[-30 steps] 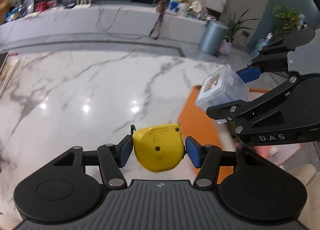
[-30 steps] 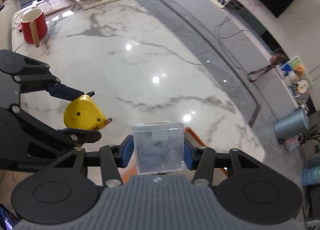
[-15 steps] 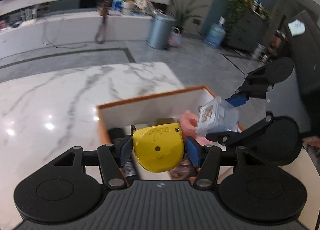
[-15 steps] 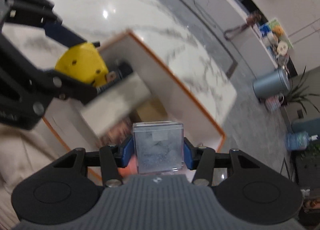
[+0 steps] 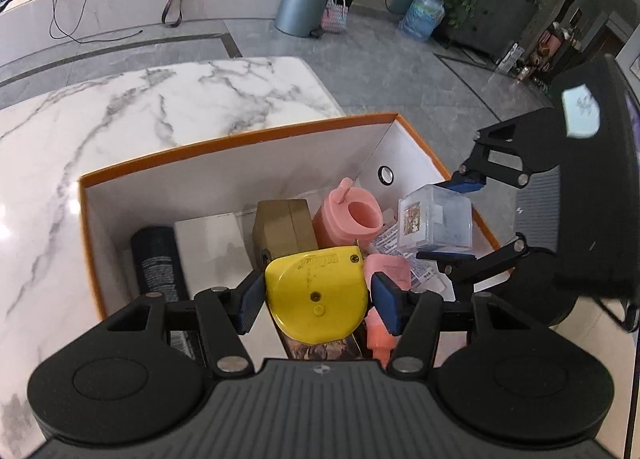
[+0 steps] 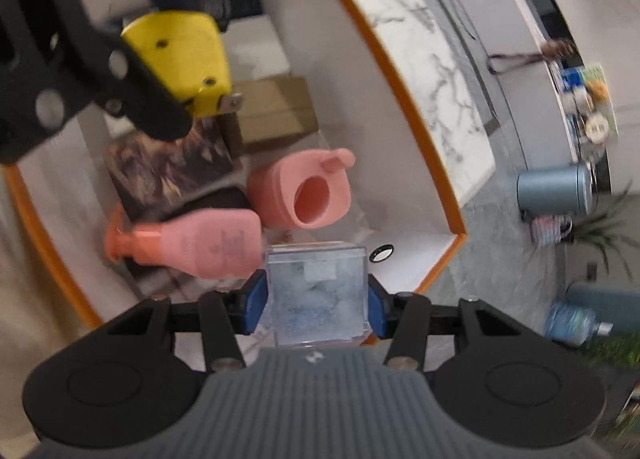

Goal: Organize rigid objects
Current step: 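Lower tape measure into box with left gripper while right gripper releases cube inside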

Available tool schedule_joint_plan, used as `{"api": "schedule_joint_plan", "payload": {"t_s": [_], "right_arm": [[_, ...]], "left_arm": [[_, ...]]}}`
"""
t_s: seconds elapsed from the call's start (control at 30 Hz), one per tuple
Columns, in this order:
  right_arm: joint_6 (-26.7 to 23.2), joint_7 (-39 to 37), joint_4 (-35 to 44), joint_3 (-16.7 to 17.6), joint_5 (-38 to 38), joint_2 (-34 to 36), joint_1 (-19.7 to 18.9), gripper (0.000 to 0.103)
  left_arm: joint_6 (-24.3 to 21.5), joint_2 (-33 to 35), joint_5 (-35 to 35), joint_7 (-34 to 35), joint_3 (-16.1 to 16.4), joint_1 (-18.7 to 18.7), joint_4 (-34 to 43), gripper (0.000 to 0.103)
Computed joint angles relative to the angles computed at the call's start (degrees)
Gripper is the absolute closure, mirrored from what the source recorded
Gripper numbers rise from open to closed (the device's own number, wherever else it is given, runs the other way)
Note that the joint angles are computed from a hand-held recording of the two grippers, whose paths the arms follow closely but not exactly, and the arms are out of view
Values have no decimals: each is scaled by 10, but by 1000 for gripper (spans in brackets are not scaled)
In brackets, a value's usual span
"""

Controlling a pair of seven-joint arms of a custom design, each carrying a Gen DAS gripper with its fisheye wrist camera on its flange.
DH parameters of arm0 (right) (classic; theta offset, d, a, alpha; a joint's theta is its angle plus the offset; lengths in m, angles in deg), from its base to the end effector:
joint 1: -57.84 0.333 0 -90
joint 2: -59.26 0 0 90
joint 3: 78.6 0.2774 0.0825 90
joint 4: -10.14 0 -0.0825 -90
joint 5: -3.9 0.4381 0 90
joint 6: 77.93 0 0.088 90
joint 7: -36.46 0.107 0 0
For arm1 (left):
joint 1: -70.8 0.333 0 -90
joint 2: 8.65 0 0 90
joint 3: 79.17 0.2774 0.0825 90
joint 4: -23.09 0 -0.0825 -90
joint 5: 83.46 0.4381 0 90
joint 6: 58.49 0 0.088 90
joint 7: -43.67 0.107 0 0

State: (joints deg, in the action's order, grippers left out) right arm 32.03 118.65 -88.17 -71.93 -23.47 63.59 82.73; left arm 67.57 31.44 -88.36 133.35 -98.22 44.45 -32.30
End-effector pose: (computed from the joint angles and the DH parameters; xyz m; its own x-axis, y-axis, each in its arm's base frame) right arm 0.5728 0.3118 0.5008 0.6498 -0.6131 0.4493 -0.6744 -0.7377 -0.0312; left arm 0.6333 -0.5085 0.5043 -0.6206 -0.7263 0.2956 -0.7465 0.4320 -0.5061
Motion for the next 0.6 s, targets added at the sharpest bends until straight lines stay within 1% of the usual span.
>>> {"api": "schedule_joint_plan", "payload": {"t_s": [0.07, 0.13, 0.3, 0.4, 0.53, 0.6], "right_arm": [[10, -22, -7, -3, -7, 4, -3, 52], [33, -32, -20, -6, -19, 3, -6, 52], [54, -20, -23, -10, -26, 14, -10, 52], [61, -15, -28, -12, -29, 14, -10, 51], [68, -2, -39, -10, -38, 6, -7, 42], [72, 5, -44, -9, -38, 0, -7, 42]], "left_arm": [[-14, 18, 3, -1, 1, -6, 26, 37], [-27, 35, 3, -3, 2, -12, 50, 37], [-58, 74, 4, -9, 7, -24, 105, 37], [-68, 79, 2, -10, 9, -26, 111, 37], [-87, 89, -3, -10, 9, -28, 126, 37], [-92, 89, -6, -12, 9, -27, 125, 37]]}}
